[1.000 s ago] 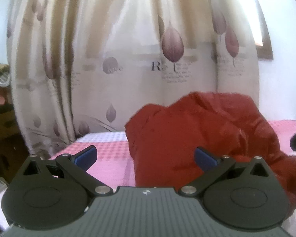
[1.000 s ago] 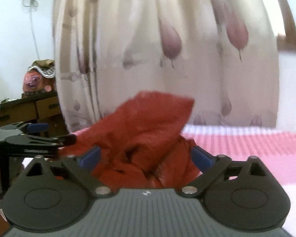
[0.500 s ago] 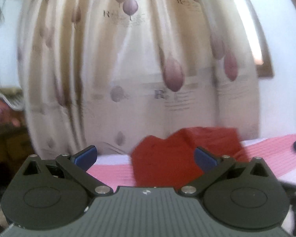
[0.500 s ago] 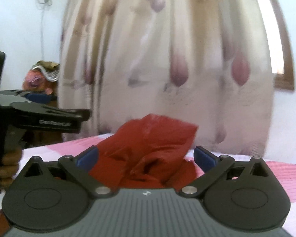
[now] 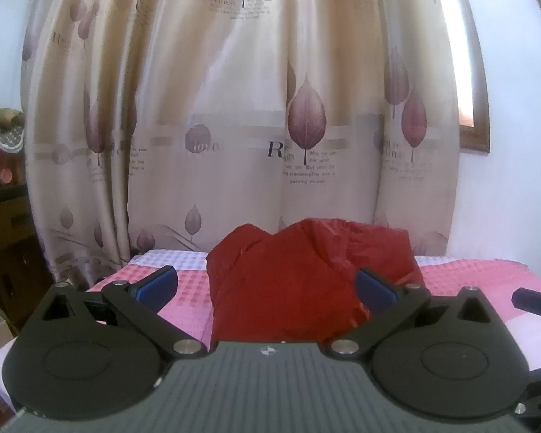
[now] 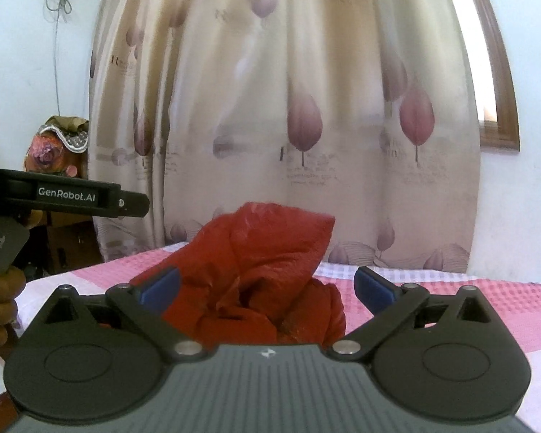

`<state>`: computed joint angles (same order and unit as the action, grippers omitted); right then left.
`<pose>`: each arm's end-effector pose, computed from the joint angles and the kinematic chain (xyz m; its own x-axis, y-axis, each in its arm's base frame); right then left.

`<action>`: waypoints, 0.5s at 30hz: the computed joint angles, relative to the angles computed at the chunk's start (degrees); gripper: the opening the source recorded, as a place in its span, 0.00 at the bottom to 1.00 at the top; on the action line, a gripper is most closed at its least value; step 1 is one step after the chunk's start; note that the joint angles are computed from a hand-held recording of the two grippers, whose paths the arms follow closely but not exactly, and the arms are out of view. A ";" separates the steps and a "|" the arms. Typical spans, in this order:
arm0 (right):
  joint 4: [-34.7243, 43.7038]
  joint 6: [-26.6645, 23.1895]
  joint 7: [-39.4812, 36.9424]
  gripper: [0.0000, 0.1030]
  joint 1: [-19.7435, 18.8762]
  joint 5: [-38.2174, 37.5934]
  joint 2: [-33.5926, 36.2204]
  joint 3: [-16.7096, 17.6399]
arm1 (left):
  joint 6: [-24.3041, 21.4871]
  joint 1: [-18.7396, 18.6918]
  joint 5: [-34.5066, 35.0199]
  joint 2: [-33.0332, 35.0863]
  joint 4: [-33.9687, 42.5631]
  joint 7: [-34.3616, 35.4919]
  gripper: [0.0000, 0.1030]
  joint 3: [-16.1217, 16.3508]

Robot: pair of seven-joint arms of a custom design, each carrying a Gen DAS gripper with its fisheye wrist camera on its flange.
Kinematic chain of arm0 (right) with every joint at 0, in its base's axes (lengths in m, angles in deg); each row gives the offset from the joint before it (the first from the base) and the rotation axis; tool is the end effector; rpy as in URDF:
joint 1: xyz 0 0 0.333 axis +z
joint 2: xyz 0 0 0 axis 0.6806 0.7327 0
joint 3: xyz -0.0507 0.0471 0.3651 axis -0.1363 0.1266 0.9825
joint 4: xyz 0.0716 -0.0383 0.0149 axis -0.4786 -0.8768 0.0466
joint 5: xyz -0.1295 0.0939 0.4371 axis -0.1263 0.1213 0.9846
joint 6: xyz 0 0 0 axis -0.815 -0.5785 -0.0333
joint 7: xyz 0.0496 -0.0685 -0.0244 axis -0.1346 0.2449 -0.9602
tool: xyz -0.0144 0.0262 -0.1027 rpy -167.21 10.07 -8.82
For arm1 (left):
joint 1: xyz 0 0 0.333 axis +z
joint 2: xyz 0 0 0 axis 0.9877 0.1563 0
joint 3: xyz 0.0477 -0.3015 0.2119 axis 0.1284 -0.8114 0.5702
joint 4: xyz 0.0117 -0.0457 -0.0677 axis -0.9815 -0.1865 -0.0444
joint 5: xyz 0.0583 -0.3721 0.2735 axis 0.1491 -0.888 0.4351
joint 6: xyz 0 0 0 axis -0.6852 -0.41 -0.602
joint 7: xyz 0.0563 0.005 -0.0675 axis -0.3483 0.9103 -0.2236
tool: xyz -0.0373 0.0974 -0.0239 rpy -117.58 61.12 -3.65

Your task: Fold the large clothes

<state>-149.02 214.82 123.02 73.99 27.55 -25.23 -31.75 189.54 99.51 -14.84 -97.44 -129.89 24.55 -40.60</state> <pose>0.4299 0.0767 0.6168 0.3366 -0.9417 -0.0021 -0.2595 -0.0906 -0.9615 0.4018 -0.2594 0.6535 0.0150 -0.9987 0.0493 -0.2859 -0.0515 -0.9569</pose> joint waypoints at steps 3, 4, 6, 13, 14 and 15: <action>-0.20 -0.37 0.00 1.00 0.00 0.14 -0.17 -0.04 | -0.26 -0.47 -0.03 0.22 -0.17 0.07 1.00 0.08; -0.13 -0.81 -0.08 1.00 0.14 0.19 -0.23 -0.17 | -0.41 -0.73 -0.03 0.45 -0.16 0.16 1.00 0.19; -0.03 -1.27 -0.20 1.00 -0.20 0.47 -0.12 0.13 | -0.87 -1.31 -0.05 1.04 -0.04 0.28 1.00 0.40; -0.19 -2.51 -1.27 1.00 0.53 1.48 -0.46 -0.43 | -0.85 -1.77 0.58 1.91 -0.33 -0.89 1.00 0.11; -0.21 -2.71 -1.47 1.00 0.54 1.68 -0.48 -0.40 | -0.85 -2.48 0.58 2.45 -0.26 -0.51 1.00 0.56; -0.27 -2.85 -1.66 1.00 0.58 1.90 -0.52 -0.35 | -1.23 -2.33 0.79 2.51 -0.10 -0.55 1.00 0.33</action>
